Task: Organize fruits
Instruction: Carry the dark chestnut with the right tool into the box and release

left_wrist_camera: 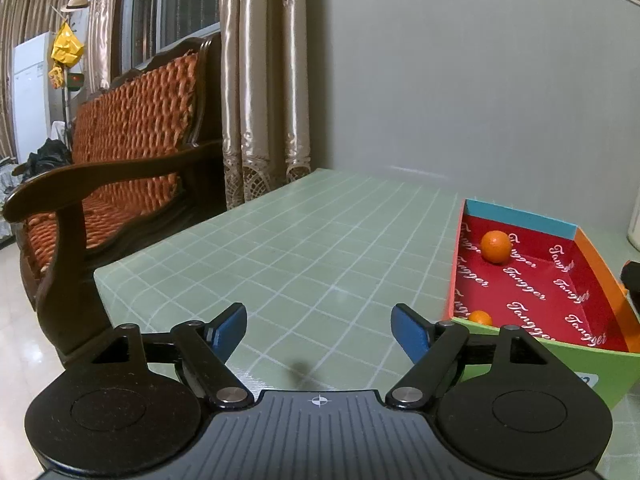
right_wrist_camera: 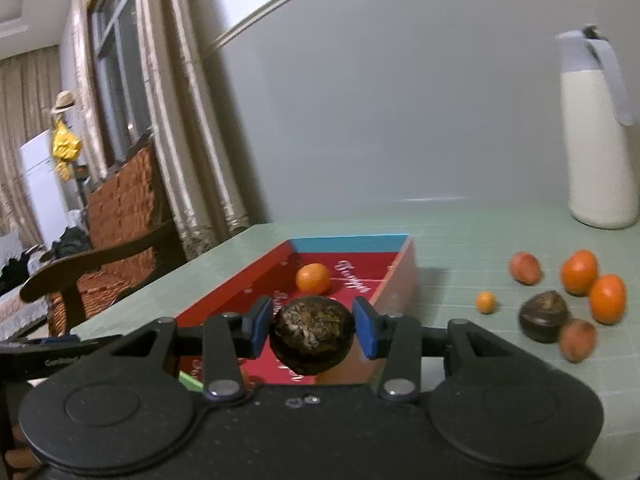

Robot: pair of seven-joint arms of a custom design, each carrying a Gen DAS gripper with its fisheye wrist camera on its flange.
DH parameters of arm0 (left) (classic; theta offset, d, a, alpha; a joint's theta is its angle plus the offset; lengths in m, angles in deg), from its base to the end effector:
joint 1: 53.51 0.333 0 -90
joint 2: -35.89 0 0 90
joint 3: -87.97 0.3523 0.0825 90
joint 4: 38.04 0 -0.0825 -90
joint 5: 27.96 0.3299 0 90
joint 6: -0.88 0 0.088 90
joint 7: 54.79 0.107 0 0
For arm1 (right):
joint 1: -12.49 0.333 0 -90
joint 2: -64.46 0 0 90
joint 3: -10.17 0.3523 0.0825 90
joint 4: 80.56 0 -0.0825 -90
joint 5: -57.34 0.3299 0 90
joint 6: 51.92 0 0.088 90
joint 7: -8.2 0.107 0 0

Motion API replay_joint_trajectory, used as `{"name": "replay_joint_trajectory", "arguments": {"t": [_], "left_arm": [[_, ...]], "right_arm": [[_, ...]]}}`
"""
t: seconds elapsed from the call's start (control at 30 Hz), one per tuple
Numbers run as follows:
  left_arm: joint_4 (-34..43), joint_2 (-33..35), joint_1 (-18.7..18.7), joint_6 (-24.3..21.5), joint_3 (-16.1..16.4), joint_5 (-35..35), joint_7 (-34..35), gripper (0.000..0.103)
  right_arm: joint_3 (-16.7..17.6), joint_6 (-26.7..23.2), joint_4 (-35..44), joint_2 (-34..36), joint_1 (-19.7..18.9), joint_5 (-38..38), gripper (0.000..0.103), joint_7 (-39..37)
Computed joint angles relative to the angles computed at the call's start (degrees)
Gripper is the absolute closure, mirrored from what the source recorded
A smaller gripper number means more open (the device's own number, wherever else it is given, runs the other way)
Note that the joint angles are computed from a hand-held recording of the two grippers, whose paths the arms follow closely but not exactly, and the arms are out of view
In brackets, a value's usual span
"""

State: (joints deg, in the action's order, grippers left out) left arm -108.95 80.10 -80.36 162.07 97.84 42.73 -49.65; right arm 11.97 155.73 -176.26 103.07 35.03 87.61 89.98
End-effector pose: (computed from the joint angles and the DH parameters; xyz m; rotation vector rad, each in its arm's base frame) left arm 0.6980 -0.3111 0.4217 -1.5534 1.5084 -0.8846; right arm 0.6607 0.2211 0.4255 -1.3375 1.4710 -0.7488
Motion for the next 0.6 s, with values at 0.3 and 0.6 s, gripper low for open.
{"name": "replay_joint_trajectory", "arguments": {"t": [0.3,0.6], "left_arm": [[-1.15,-0.55,0.36,-0.13,0.11,0.29,-0.44,0.023],[-1.35,-0.73,0.72,-0.25,-0.3,0.43,-0.32,0.023]], "right_arm": [[-1.23,-4.43,2.87,1.16,1.71,-1.48,0.061,-1.68],[-5.0,-8.32,3.97,1.67,4.83,0.36,0.06,-2.38]]}}
